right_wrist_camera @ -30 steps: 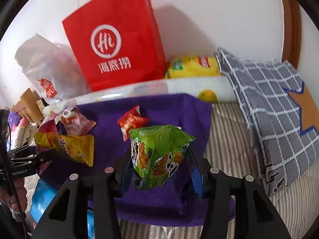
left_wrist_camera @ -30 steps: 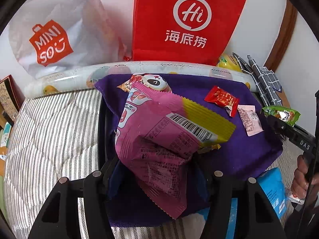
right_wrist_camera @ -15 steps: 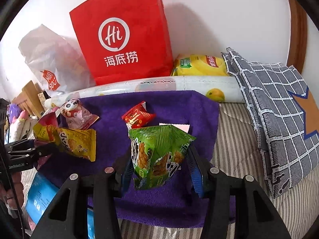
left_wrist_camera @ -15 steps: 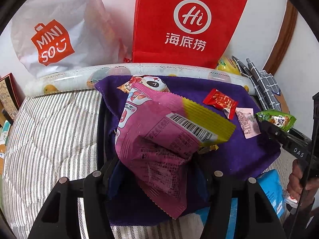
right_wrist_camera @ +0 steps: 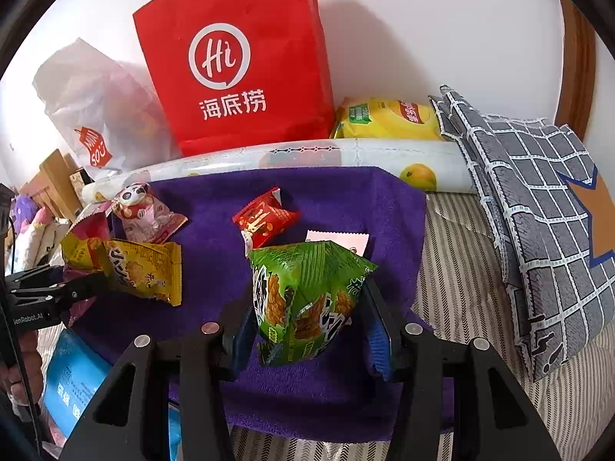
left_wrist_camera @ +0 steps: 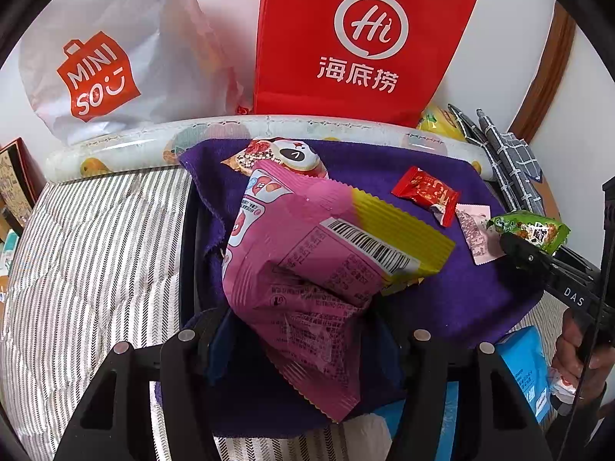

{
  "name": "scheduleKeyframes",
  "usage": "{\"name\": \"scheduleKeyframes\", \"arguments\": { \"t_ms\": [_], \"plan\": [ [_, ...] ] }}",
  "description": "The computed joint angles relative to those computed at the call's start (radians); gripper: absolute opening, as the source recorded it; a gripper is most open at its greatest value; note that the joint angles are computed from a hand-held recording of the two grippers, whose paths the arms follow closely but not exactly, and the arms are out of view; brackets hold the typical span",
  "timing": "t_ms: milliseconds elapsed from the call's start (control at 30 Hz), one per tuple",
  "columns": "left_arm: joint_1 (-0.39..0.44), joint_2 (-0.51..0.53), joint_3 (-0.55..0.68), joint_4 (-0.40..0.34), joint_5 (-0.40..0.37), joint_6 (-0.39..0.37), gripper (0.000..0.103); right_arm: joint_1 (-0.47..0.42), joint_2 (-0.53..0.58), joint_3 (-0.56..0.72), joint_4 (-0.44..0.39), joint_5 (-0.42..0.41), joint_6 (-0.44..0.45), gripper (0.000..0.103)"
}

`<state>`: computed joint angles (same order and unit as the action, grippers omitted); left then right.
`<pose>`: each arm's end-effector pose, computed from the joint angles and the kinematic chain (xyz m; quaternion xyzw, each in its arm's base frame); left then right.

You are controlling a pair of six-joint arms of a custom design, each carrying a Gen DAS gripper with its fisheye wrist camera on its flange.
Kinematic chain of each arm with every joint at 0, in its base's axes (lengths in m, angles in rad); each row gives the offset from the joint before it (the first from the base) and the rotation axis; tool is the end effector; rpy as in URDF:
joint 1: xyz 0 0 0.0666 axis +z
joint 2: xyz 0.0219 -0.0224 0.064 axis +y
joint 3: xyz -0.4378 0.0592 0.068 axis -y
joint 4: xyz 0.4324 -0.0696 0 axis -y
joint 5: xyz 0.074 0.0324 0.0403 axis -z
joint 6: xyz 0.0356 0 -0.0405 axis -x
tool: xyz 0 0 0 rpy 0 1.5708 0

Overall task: Organize snacks
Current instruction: 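Open both tools to drop the green bag and large pink bag onto the cloth, then move the right tool to the pink stick-shaped snack beside the tissue box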

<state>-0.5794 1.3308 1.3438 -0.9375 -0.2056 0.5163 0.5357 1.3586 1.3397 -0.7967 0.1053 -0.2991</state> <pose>0.4068 -0.2580 0.4906 -0.0028 0.9438 -0.0815 0.3203 0.4349 0.2534 0.4849 -0.0903 0.9241 0.1045 0.3564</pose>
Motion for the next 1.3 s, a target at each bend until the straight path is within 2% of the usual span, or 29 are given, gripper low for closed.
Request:
{"name": "scheduleKeyframes", "arguments": {
  "t_ms": [233,333,467,500,600,733,867,1133,1200,1233,1300],
  "plan": [
    [0.006,0.004,-0.006,0.023,0.034,0.011,0.061,-0.003,-0.007,-0.005,0.009,-0.002,-0.013,0.051],
    [0.007,0.004,-0.01,0.035,0.045,0.014,0.061,-0.005,-0.013,-0.01,0.019,-0.007,-0.024,0.059],
    [0.004,0.002,-0.013,0.039,0.055,0.009,0.061,-0.004,-0.016,-0.008,0.019,-0.008,-0.023,0.061],
    [0.003,0.003,-0.012,0.04,0.057,0.007,0.062,-0.004,-0.018,-0.011,0.025,-0.008,-0.023,0.064],
    [-0.001,0.006,-0.009,0.04,0.053,0.007,0.07,-0.001,-0.03,-0.022,0.052,-0.008,-0.021,0.072],
    [-0.006,-0.01,-0.017,0.068,0.042,0.004,0.083,0.004,-0.042,-0.027,0.067,-0.005,-0.015,0.074],
    [-0.005,-0.028,-0.025,0.089,0.039,0.017,0.087,0.007,-0.055,-0.034,0.088,-0.012,-0.014,0.077],
    [-0.003,-0.022,-0.021,0.066,0.041,0.047,0.087,0.031,-0.081,-0.037,0.098,0.086,-0.022,0.081],
    [-0.004,-0.022,-0.022,0.067,0.032,0.047,0.087,0.036,-0.095,-0.047,0.124,0.105,-0.011,0.081],
    [-0.005,-0.025,-0.024,0.072,0.029,0.044,0.087,0.043,-0.108,-0.059,0.151,0.134,0.003,0.081],
    [-0.006,-0.03,-0.028,0.085,0.029,0.034,0.087,0.055,-0.118,-0.059,0.148,0.2,0.023,0.081]
  ]
}}
